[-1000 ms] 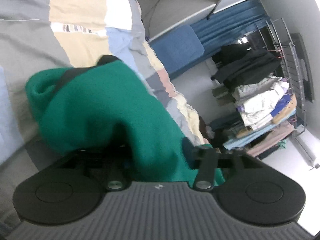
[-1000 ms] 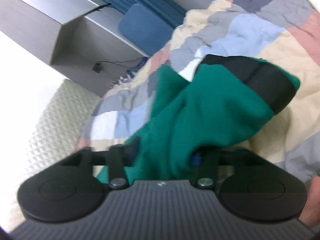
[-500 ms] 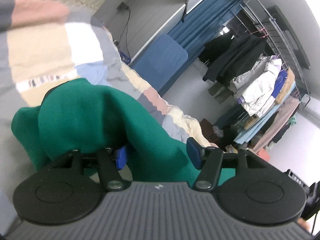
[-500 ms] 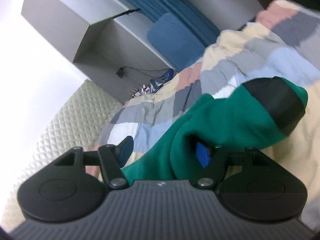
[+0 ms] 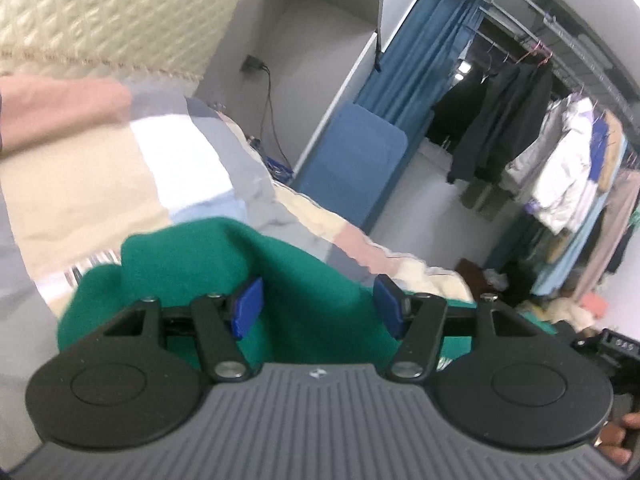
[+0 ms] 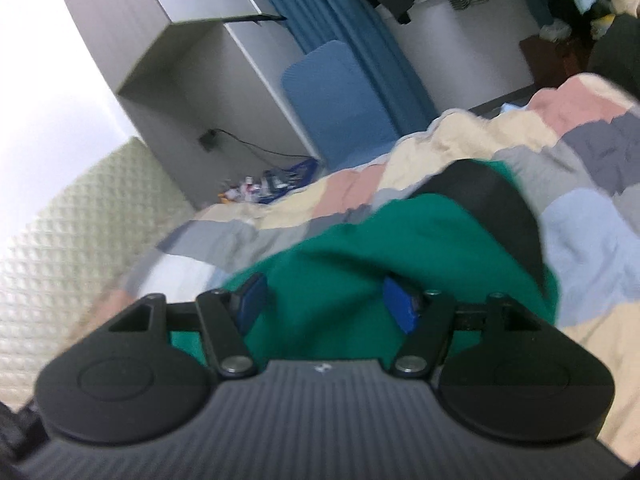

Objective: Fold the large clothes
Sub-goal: 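Lower the hoodie onto the quilt and open both grippers, then grasp the hoodie end with the left gripper while the right gripper grasps beside it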

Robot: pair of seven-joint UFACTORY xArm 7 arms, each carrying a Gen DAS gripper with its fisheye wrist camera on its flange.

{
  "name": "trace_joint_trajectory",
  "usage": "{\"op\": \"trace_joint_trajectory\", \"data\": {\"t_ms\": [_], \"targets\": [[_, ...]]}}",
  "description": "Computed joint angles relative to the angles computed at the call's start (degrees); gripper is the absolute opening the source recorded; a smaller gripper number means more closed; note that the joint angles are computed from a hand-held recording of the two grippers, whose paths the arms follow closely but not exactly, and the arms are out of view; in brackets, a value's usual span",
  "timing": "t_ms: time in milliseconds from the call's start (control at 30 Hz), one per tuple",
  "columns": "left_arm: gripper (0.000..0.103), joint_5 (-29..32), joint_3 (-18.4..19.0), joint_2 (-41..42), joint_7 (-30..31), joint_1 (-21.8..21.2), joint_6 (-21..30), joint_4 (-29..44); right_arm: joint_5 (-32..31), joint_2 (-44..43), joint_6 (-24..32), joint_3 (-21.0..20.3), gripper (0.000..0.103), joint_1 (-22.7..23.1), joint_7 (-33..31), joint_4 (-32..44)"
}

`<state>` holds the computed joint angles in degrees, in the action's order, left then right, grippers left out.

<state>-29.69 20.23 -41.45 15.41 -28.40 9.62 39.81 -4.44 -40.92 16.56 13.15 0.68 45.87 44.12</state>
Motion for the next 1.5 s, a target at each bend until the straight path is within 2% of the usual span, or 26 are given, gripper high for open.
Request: {"op": "trace_joint_trajectory", "data": {"t_ms": [133, 233, 400, 467, 700, 767, 800, 933, 1067, 1167, 1233, 1300, 1433, 1500], "targets": [[0.066, 0.1, 2.5, 7.0, 3.1, -3.3, -4.1, 2.7, -1.9, 4.0, -0.5, -1.0, 0.066, -0.3, -3.5, 0.4], [0.069, -1.9, 7.2, 12.6, 5.7, -8.7, -6.5, 5.6, -2.8, 7.2, -1.1, -1.1, 0.066, -1.1, -4.7, 0.3], [0.069, -6.1, 13.0, 23.8, 12.6, -14.5, -4.7, 12.9, -3.9, 13.9, -1.8, -1.8, 0.065, -0.9, -6.8, 2.2], [0.069, -11.0, 15.5, 27.1, 14.6, -16.7, -3.0, 15.5, -4.6, 16.5, -0.6, -2.1, 0.065, -0.7, -7.9, 3.9], [0.069, -22.9, 16.1, 35.1, 23.7, -16.8, -0.5, 20.5, -5.7, 20.0, -1.2, -3.0, 0.065, 0.3, -8.3, 5.3], [0.069, -25.2, 15.4, 36.1, 24.8, -15.7, 0.3, 21.4, -6.6, 19.9, -1.1, -2.1, 0.065, -0.5, -6.6, 5.5], [0.069, -24.5, 14.4, 35.6, 23.8, -14.9, -0.2, 20.9, -7.9, 20.0, -0.4, -1.1, 0.065, -1.3, -5.6, 6.1], [0.071, -15.4, 7.9, 31.9, 15.1, -8.5, -1.0, 17.8, -9.6, 18.6, -0.5, -0.1, 0.066, -2.2, -1.4, 5.9], [0.073, -18.0, 5.1, 25.5, 14.4, -5.1, 1.7, 14.9, -9.7, 16.1, 0.9, 0.7, 0.066, -2.5, 2.3, 6.0], [0.075, -15.6, 0.2, 20.9, 10.9, 0.8, 3.0, 11.5, -10.9, 13.3, 2.9, 1.6, 0.066, -2.4, 2.9, 5.5], [0.078, -15.9, -2.2, 16.8, 9.2, 4.1, 5.1, 8.5, -11.3, 10.7, 4.3, 2.5, 0.066, -2.6, 4.3, 4.7], [0.078, -15.3, -4.1, 12.9, 7.1, 7.5, 8.4, 5.9, -9.3, 8.3, 4.9, 1.6, 0.067, -0.7, 4.7, 3.4], [0.084, -14.7, -5.0, 5.4, 3.8, 10.7, 14.6, 1.2, -4.5, 3.7, 5.9, 1.2, 0.068, 2.1, 7.1, 0.9], [0.085, -15.8, -4.3, 2.8, 2.4, 10.7, 17.3, -0.6, -2.7, 2.2, 6.5, 1.3, 0.069, 3.6, 7.7, 0.0]]}}
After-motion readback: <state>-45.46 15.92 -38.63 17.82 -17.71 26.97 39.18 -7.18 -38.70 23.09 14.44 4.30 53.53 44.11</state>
